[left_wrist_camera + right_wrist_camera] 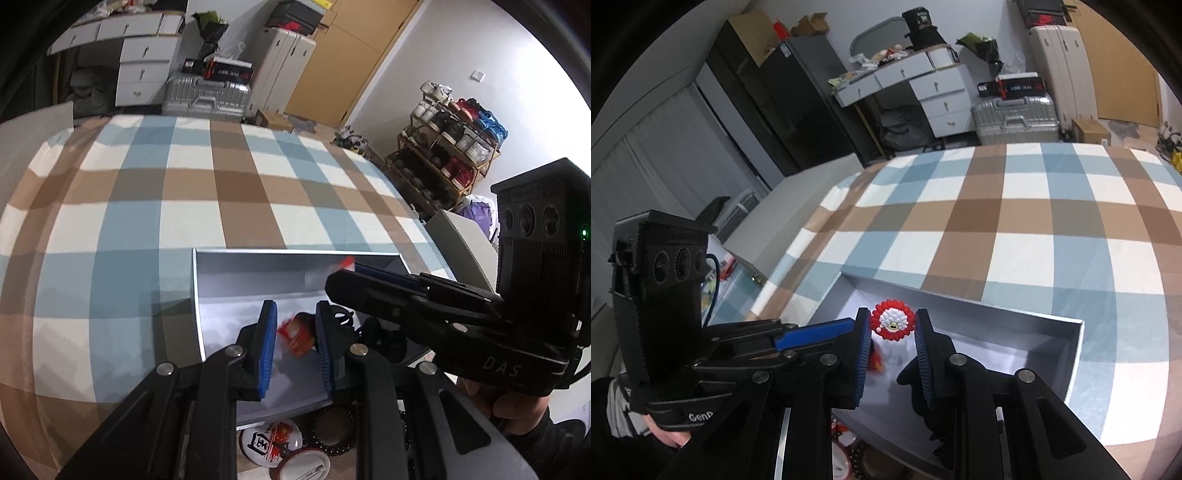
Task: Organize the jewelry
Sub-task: 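Open the right gripper to drop the ring into the box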
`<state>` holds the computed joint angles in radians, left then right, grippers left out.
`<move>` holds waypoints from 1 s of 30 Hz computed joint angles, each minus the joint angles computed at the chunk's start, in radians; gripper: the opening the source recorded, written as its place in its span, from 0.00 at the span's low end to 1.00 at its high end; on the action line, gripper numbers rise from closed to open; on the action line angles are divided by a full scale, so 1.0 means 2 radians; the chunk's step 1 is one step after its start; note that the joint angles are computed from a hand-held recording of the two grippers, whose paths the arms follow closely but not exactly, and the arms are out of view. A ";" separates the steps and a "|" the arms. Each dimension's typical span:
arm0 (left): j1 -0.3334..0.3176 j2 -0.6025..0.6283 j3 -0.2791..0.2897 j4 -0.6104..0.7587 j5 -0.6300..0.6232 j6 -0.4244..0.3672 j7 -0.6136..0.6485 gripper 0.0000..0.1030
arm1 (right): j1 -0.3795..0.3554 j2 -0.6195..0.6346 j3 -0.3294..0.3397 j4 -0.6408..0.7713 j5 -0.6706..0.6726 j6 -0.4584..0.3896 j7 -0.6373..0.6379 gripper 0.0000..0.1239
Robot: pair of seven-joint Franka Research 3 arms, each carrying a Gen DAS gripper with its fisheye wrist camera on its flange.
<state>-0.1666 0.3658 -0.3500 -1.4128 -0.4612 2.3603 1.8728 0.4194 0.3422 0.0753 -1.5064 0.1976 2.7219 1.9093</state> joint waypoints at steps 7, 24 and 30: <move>0.001 -0.015 0.002 -0.018 -0.006 0.012 0.005 0.43 | 0.006 -0.028 -0.009 -0.039 -0.010 0.033 0.022 0.32; -0.021 -0.120 0.022 -0.154 -0.002 0.085 0.023 0.52 | -0.025 -0.196 0.006 -0.252 -0.308 0.120 0.368 0.52; -0.042 -0.152 0.029 -0.191 0.026 0.119 0.008 0.55 | -0.073 -0.233 0.063 -0.272 -0.443 0.100 0.467 0.62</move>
<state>-0.2504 0.0623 -0.2910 -1.7955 -0.4087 2.5981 1.8885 0.2732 -0.1234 0.2009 -2.0496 -0.6885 2.9218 2.8429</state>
